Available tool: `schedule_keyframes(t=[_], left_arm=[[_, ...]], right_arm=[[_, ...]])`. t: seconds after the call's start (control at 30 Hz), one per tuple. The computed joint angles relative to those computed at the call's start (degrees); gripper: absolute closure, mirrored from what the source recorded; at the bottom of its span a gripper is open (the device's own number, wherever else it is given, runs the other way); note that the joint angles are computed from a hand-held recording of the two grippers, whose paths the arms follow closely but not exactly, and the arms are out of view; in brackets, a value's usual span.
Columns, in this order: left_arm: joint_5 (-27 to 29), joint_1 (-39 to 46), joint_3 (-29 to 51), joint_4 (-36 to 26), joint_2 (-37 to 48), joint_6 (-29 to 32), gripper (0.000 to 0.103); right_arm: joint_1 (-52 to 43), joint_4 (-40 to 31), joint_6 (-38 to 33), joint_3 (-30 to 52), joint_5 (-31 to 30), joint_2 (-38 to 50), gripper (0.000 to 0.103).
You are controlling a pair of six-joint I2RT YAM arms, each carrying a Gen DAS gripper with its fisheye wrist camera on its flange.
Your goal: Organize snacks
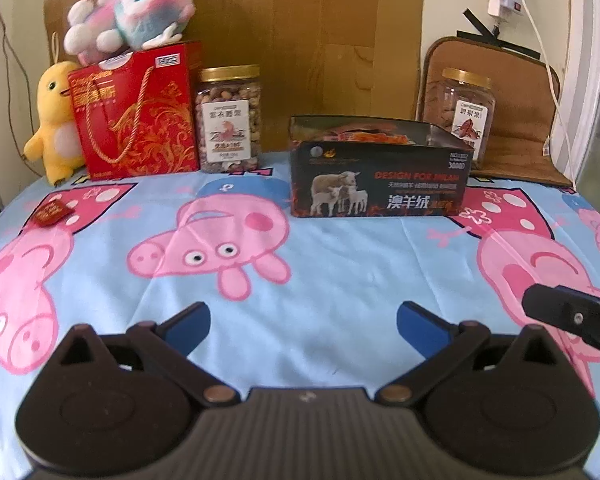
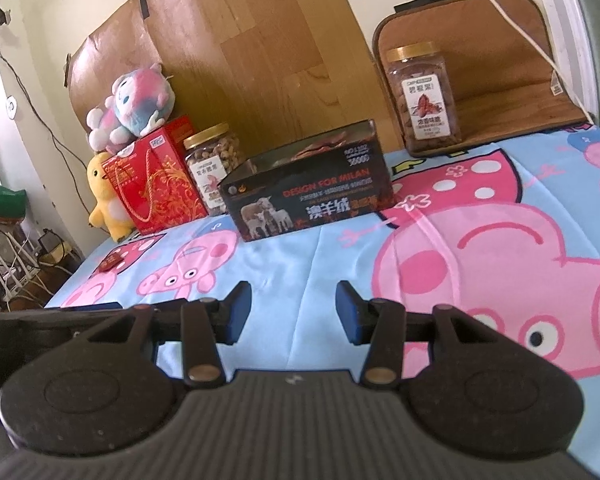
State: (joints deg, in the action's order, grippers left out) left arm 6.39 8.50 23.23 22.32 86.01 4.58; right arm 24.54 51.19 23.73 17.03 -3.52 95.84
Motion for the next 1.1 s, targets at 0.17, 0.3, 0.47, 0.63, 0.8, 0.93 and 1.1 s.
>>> schedule_keyframes(t=[0.17,0.3,0.47,0.63,0.8,0.93,1.1], left_arm=[[-4.0,-4.4,3.0,-1.3,2.0,-0.5,0.0],[-7.5,-7.9,6.3,-3.3,3.4,-1.5,0.0],[-11.3,-11.7,9.8,-4.8,5.2,-2.4,0.0],[-13.6,-13.9,12.0,-5.9,7.4,-3.9,0.0],[-16.3,-16.3,11.6,-5.1,7.4,-4.6,0.0],[-19.5,-18.0,10.2,-3.2,6.7,-4.4,0.0],[-19.0,-18.0,9.4,-4.8,4.6,-4.9,0.0]], right_arm=[[-3.0,1.1,-1.1,-0.2,-2.0,0.6,0.053],[-6.1,-1.5,-1.7,1.4,-6.0,0.0,0.053],[-8.9,-6.4,-3.1,3.7,-10.5,-1.7,0.053],[-10.5,-6.4,-2.9,3.2,-10.9,-3.9,0.053],[-11.6,-4.2,-2.1,2.4,-11.6,-4.0,0.053],[-11.5,-2.0,-1.9,1.0,-10.8,-4.0,0.053],[-11.5,-0.5,-1.2,-0.6,-10.2,-4.2,0.053]])
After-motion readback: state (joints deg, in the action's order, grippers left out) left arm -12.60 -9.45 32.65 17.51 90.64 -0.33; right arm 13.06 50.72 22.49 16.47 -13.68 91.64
